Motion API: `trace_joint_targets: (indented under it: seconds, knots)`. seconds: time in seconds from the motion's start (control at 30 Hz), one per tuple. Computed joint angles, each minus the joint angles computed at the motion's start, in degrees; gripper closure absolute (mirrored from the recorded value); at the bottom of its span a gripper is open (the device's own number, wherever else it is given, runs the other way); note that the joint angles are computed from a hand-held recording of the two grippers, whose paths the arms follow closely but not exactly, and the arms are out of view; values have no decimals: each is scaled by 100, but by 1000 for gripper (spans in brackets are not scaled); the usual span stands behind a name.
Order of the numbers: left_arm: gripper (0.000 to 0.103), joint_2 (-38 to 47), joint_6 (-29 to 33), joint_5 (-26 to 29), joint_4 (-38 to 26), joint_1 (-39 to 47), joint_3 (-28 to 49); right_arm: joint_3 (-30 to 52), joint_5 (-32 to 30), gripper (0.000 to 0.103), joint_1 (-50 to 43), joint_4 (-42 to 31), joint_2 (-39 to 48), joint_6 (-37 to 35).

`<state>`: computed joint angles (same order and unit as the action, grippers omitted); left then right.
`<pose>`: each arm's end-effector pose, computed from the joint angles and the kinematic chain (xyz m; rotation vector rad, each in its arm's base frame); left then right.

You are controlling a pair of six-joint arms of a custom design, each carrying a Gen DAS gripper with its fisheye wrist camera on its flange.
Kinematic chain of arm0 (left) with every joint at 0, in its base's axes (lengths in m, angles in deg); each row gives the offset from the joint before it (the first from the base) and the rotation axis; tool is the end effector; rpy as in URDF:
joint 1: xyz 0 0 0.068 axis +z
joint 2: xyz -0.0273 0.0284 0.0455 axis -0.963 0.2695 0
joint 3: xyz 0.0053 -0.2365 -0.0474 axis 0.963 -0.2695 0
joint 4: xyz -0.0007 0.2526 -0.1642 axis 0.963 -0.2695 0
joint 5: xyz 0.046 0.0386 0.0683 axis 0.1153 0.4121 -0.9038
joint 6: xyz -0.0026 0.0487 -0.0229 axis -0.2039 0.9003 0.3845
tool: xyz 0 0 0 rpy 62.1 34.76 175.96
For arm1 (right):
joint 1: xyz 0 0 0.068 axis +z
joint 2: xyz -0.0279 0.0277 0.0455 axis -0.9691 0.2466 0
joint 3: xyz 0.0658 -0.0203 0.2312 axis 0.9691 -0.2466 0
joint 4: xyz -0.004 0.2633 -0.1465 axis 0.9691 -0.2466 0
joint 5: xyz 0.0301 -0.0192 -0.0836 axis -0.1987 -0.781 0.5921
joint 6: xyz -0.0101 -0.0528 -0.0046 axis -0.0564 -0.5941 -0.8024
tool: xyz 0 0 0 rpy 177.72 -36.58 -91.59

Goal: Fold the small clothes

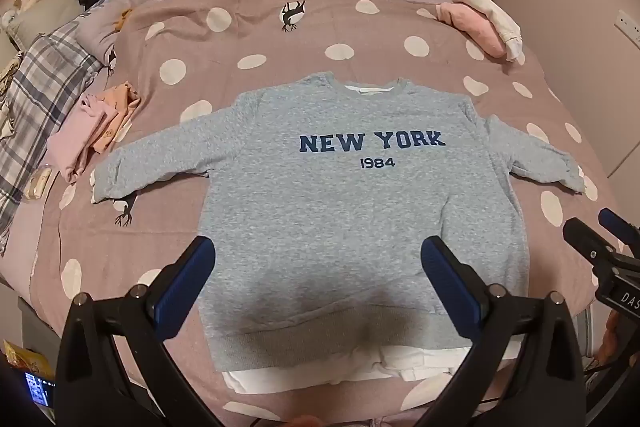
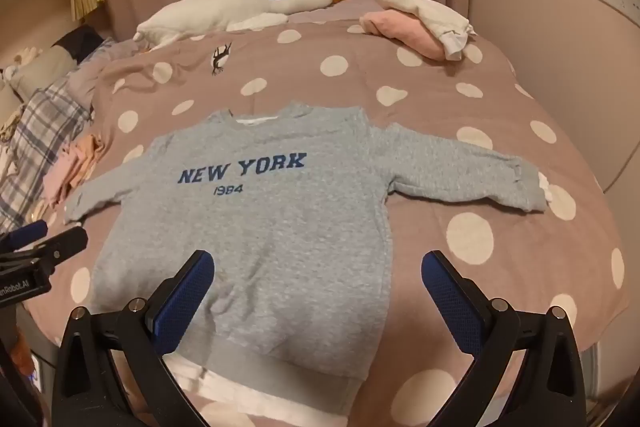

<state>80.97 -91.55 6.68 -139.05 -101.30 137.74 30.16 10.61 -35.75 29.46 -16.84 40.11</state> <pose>0.2433 -0.1104 0.3528 -0.1475 2.4788 0.0361 0.2361 0.1853 0.3370 -0.0888 2.4077 0.2284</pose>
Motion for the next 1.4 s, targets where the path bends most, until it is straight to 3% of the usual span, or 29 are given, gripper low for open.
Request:
trace_joint_targets:
  seconds: [1.4]
  knots:
    - [0,202,-33,28,-91,-134,143,-68,-22,0,-86,10,-142,48]
